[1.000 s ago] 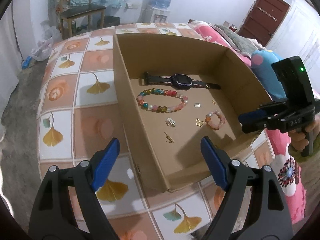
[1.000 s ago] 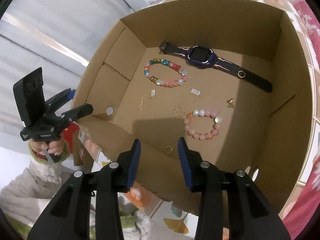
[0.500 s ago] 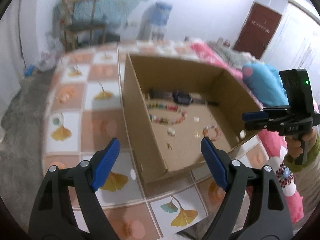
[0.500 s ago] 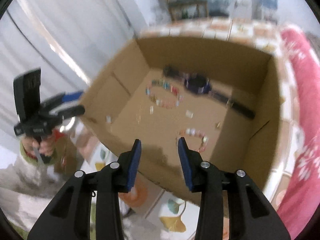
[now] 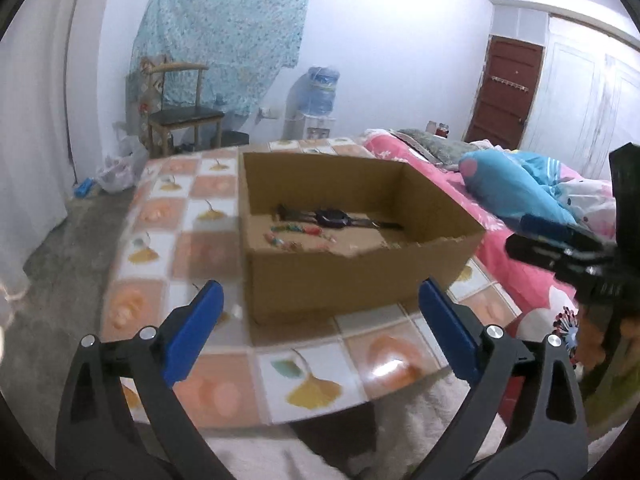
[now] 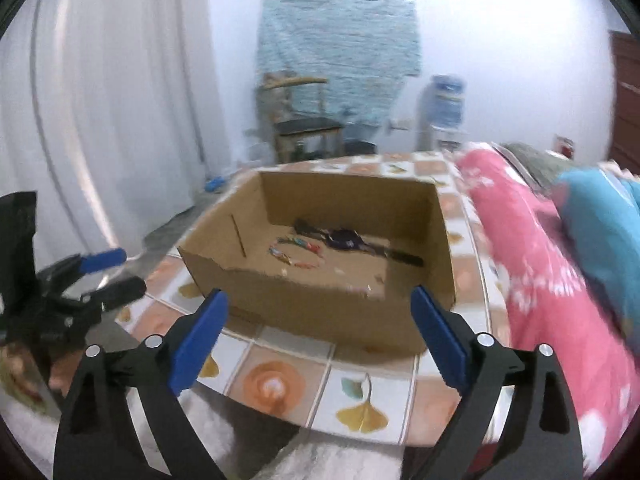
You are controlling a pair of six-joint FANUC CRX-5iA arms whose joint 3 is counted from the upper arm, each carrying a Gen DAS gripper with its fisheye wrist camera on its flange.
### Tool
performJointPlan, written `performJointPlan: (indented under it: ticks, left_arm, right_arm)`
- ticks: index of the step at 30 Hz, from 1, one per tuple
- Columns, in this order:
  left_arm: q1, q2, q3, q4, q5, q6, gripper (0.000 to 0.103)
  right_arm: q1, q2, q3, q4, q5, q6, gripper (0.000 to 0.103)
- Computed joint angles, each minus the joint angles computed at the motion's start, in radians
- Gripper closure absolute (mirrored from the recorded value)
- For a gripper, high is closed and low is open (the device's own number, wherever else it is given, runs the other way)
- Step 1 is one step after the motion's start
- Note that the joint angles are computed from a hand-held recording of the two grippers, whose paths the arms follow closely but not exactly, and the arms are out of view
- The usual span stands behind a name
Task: Organize jewelry
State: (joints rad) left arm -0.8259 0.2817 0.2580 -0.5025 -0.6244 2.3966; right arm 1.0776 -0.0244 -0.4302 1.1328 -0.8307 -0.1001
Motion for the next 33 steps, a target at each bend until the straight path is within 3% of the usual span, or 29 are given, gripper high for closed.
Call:
performJointPlan:
  ticks: [3,5,6,10,13,18,23,26,33]
  left_arm:
    - [-0.014,0.054,0.045,0.012,-0.055,0.021,0.008]
    - [-0.026,0.106,0.123,0.011,-0.164,0.034,0.008]
    - [-0.030,0.114,0.138,0.002,-0.183,0.043,0.008]
    - [-0.076,0.119,0.184,-0.139,-0.241,0.157,0.008]
    - [-0.104,0.142,0.250,-0.209,-0.328,0.184,0.008]
    - [-0.101,0.185,0.338,-0.181,-0.428,0.135,0.008]
    - [-0.084,0.198,0.359,-0.129,-0.463,0.187,0.008]
    - [-0.079,0.223,0.391,-0.099,-0.500,0.142,0.008]
    - [-0.081,0.262,0.445,-0.077,-0.562,0.109,0.008]
  right_arm:
    - [0.018,0.022,-0.005,-0.015,-0.059,-0.044,0.012]
    - [0.028,0.039,0.015,-0.050,-0.120,-0.042,0.012]
    - [0.030,0.039,0.014,-0.043,-0.140,-0.055,0.011]
    - [0.051,0.047,0.015,-0.003,-0.222,-0.117,0.007]
    - [0.059,0.073,0.038,-0.007,-0.273,-0.117,0.007]
    - [0.055,0.094,0.081,-0.049,-0.287,-0.105,0.007]
    - [0.040,0.114,0.129,-0.171,-0.280,-0.067,0.007]
    - [0.032,0.114,0.137,-0.226,-0.257,-0.059,0.007]
    - [0.029,0.116,0.143,-0.235,-0.251,-0.062,0.007]
